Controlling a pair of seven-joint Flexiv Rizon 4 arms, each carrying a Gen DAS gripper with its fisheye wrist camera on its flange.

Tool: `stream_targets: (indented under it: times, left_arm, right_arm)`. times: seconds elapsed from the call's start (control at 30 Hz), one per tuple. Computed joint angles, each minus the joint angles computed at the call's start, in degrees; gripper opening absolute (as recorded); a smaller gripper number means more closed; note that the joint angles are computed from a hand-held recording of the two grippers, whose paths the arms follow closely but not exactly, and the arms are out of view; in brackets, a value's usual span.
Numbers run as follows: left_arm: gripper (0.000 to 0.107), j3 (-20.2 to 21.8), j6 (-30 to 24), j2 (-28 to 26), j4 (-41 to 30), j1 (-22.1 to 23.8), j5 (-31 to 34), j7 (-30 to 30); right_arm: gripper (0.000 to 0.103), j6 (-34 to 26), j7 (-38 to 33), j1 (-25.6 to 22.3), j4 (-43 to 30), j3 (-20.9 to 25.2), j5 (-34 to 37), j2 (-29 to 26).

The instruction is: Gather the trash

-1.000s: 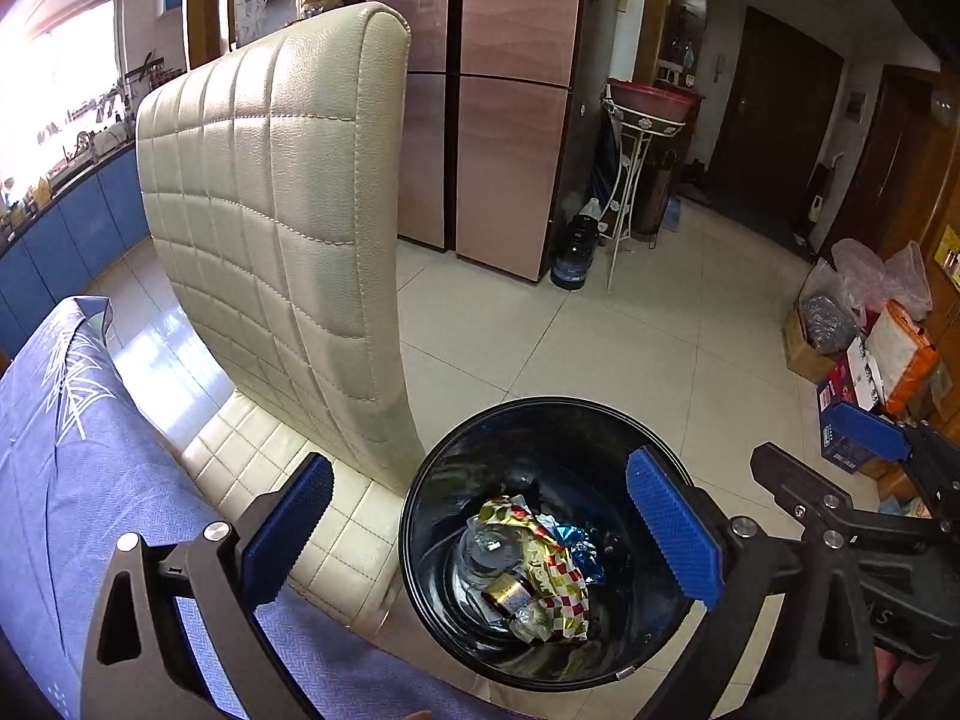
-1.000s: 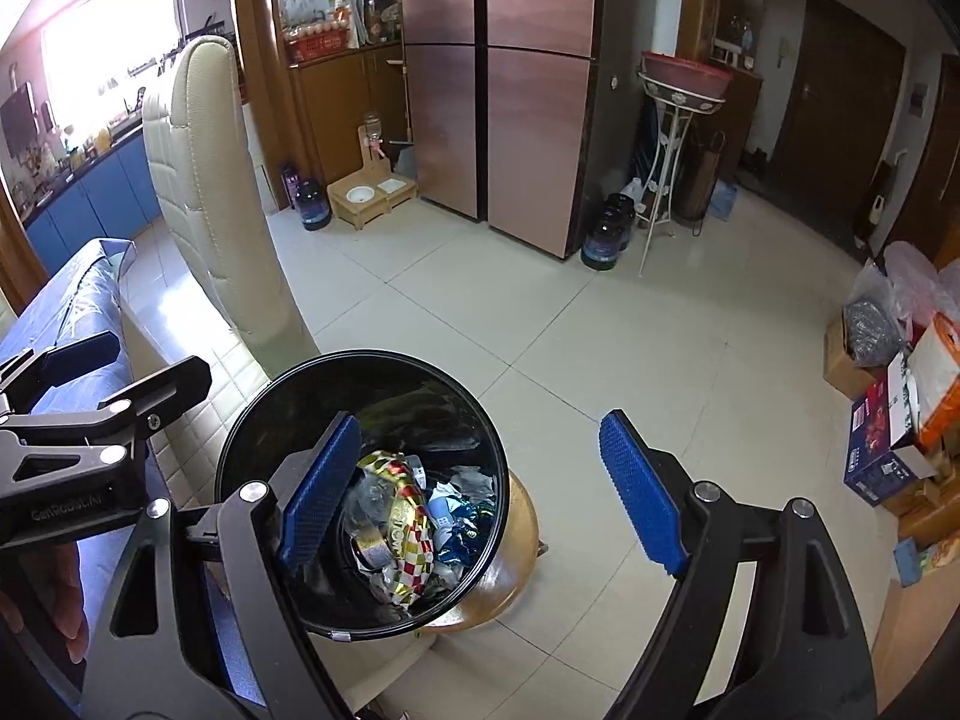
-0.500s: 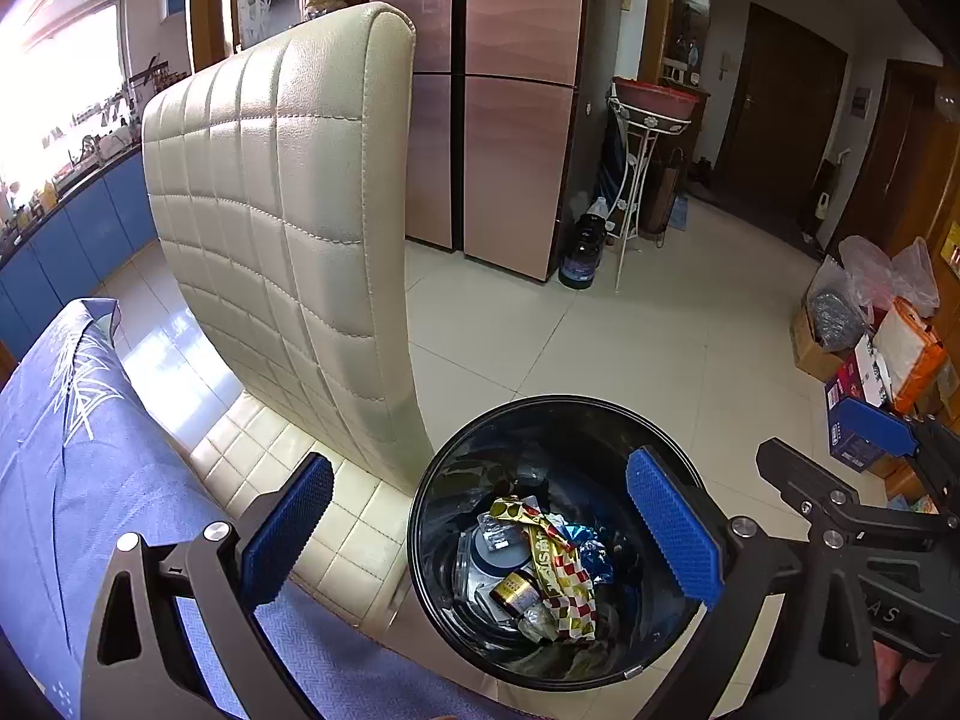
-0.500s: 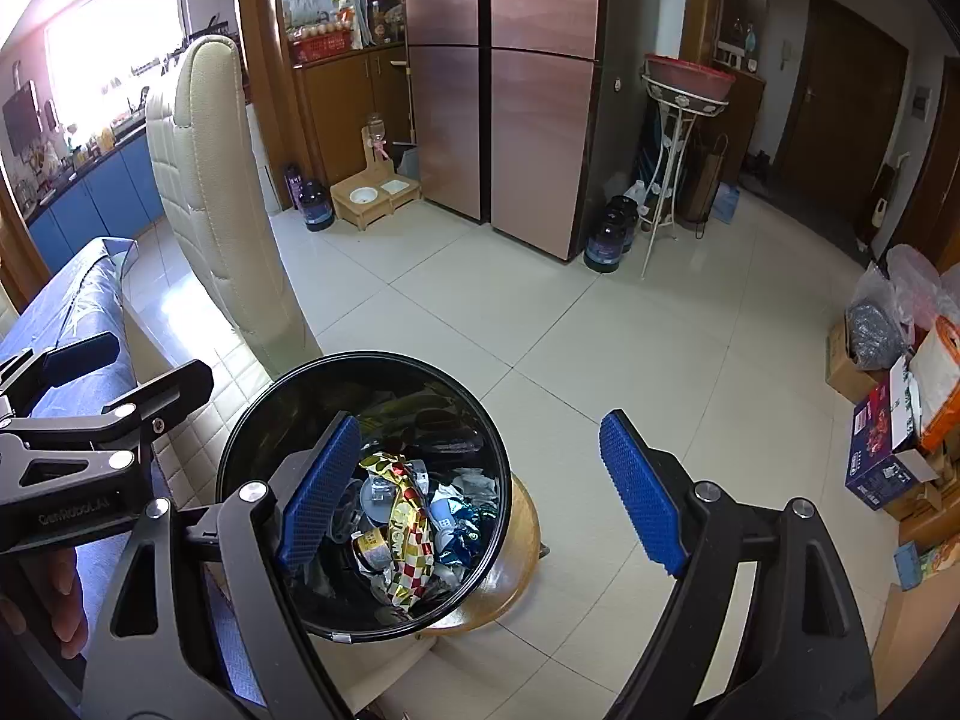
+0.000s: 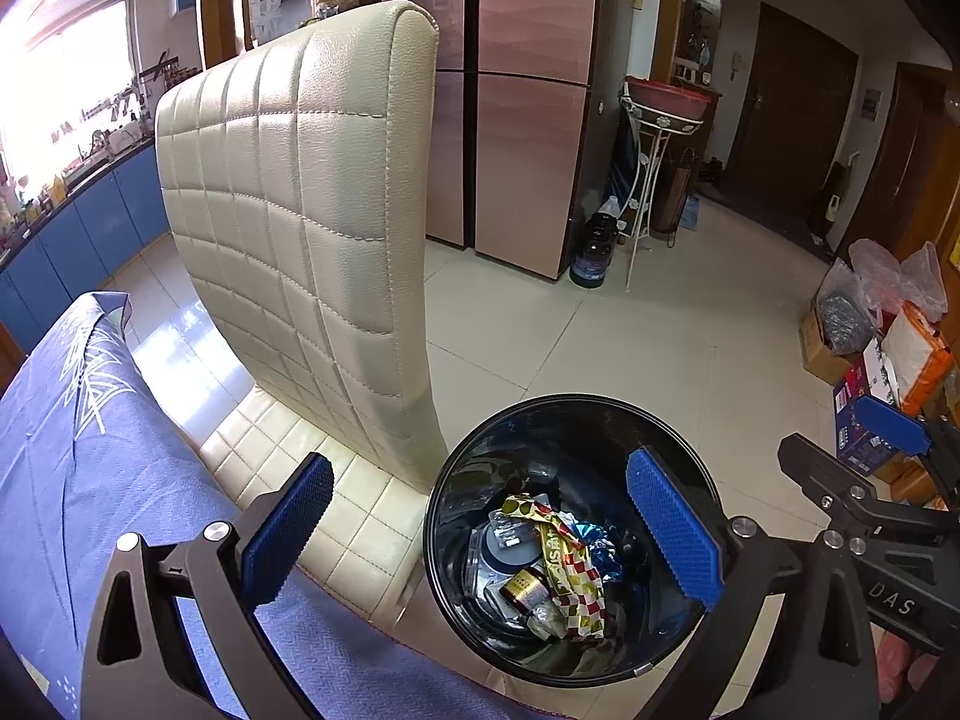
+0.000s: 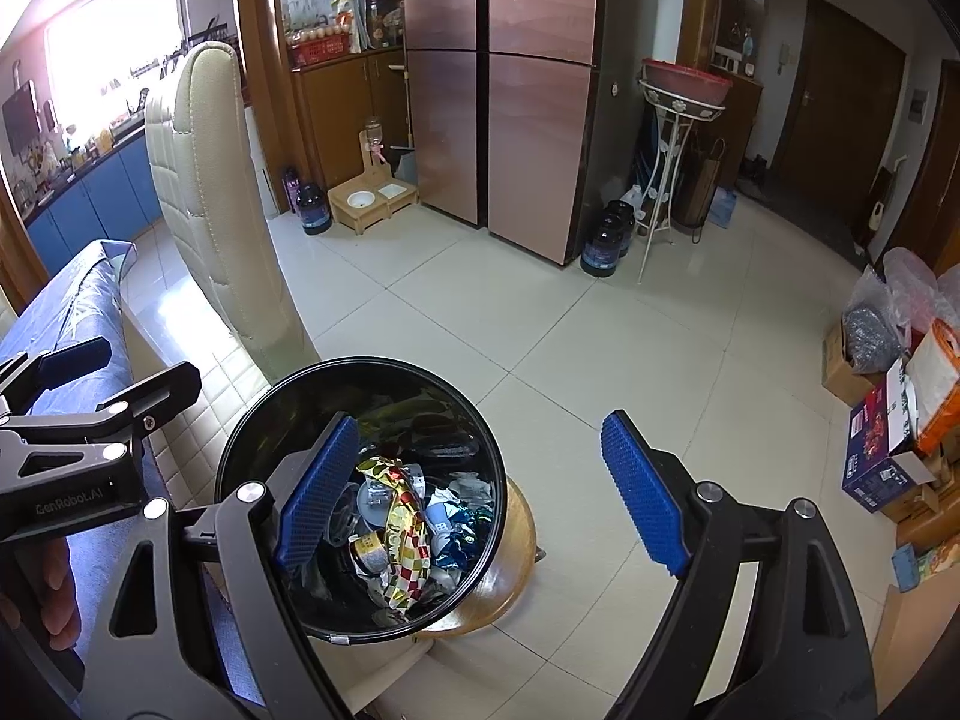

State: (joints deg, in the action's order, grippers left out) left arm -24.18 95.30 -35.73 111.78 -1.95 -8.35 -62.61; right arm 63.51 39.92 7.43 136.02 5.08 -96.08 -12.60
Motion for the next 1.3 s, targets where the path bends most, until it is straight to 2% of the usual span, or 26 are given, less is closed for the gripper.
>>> stream_targets:
  times: [0.13,0.33,0.43,1.07,1.3]
  left_arm:
    - [0.096,0.39,0.22,0.18,0.06,-0.31,-0.02,-0.27]
    - [0.096,-3.12,-0.24,-0.04,0.53,2.63,0.05,-0.12]
    - [0.096,-1.34,-0.50,0.28,0.29,1.11,-0.15,-0.53]
    - [0.096,-0.86,-0.13,0.75,0.69,0.59,-0.25,-0.48]
    - [0.096,-0.79,2.98,0.50,1.58,0.41,1.49,-1.13]
  right_arm:
    - [0.083,-0.07,-0.26,-0.02,0.22,0.03,0.12,0.13]
    - [0.083,-0.04,-0.16,-0.18,0.49,-0.02,0.15,0.49]
    - [0.083,-0.10,-0.22,-0.24,0.63,0.00,0.16,0.56]
    - [0.084,-0.20,-0.06,-0.32,0.68,0.06,-0.14,0.59]
    - [0.084,-0.27,0.14,-0.31,0.87,0.10,-0.05,0.78]
